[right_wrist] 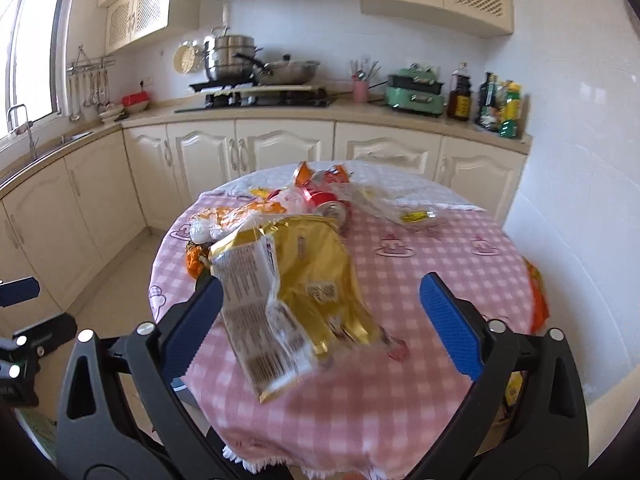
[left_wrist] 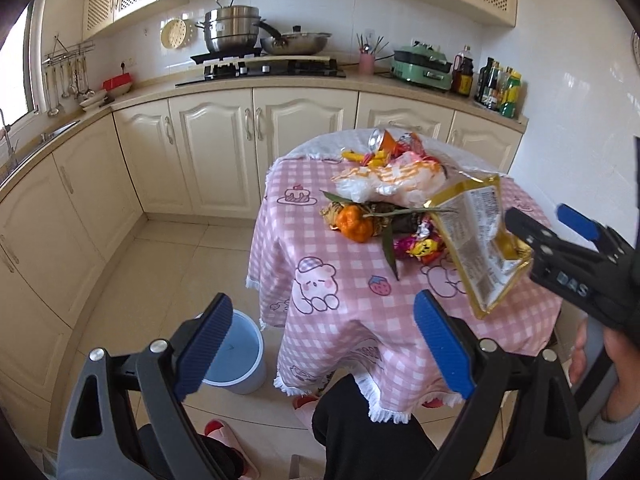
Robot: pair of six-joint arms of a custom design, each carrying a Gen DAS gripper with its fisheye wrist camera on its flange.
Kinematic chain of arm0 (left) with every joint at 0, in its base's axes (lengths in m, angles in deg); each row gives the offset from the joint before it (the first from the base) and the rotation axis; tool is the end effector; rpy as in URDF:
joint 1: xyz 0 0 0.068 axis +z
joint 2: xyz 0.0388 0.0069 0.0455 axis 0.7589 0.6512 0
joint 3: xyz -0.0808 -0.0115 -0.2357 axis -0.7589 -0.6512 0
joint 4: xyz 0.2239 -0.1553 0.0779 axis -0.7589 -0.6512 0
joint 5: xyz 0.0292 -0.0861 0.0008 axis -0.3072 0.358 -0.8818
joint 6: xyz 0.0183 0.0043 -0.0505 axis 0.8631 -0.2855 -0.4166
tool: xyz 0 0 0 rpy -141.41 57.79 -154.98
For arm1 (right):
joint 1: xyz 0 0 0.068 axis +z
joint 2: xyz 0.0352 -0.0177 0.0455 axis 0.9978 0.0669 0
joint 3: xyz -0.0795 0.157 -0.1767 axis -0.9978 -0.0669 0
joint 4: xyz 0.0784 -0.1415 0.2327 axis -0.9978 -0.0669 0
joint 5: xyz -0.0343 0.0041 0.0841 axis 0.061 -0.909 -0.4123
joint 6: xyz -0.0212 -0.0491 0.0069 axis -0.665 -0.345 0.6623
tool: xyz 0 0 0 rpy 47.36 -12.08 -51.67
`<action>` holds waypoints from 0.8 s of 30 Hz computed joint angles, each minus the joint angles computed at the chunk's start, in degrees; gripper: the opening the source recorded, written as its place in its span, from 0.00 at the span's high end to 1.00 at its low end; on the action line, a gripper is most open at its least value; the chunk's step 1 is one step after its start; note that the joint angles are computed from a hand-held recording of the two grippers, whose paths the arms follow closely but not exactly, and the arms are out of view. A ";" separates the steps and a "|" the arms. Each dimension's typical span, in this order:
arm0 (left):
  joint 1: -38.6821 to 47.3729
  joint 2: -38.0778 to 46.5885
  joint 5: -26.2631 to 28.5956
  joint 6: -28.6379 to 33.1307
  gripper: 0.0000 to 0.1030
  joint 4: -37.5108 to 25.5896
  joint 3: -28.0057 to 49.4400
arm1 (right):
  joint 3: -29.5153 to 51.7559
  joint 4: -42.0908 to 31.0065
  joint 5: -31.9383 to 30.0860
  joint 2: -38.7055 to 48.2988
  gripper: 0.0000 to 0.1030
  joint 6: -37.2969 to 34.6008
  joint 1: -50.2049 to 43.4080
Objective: Collect trash
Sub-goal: 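Reach the right tool to the gold chip bag and close on it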
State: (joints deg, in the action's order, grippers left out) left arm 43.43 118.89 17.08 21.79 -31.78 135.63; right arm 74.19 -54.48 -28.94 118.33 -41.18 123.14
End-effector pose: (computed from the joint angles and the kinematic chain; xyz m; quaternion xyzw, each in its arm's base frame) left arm 0.1443 -0.0083 0.3418 -0.0999 0.9089 0.0182 0.4045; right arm 0.2446 0.1730 0.3459 -0.1568 0.8596 0.0811 0.4795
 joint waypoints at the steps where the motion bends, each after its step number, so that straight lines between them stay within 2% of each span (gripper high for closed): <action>1: 0.73 0.63 0.36 0.35 0.13 0.45 -0.03 | 1.02 0.12 -1.02 1.79 0.14 -0.07 -0.60; 4: 3.50 2.12 2.18 1.85 0.13 1.31 0.17 | 3.68 0.14 -5.12 6.69 0.25 0.32 -2.74; 5: 3.80 2.73 2.38 2.09 0.13 1.73 0.29 | 4.23 0.23 -6.73 7.91 0.36 0.21 -3.55; 6: 4.42 3.45 2.94 2.61 0.13 2.28 0.41 | 4.81 0.04 -8.79 8.82 0.65 0.28 -4.47; 7: 4.93 4.27 3.51 3.11 0.13 2.75 0.67 | 5.06 -0.24 -9.87 9.13 0.79 0.75 -5.07; 12: 6.34 8.79 6.48 3.98 0.13 5.71 2.94 | 2.41 0.54 -15.47 6.27 0.85 0.61 -9.17; 15: 6.55 12.90 8.94 3.33 0.13 8.21 5.25 | -0.27 1.81 -15.27 2.80 0.87 0.65 -10.56; 18: 5.19 17.94 9.14 2.68 0.13 10.23 8.29 | -2.47 3.92 -13.74 -0.57 0.88 0.30 -12.33; 22: 2.79 26.28 9.16 2.44 0.13 13.31 13.92 | -1.89 4.89 -14.48 -0.37 0.88 0.32 -14.19; 24: 1.61 31.61 10.67 4.75 0.13 13.99 17.98 | -0.99 5.62 -15.15 0.93 0.88 0.36 -14.86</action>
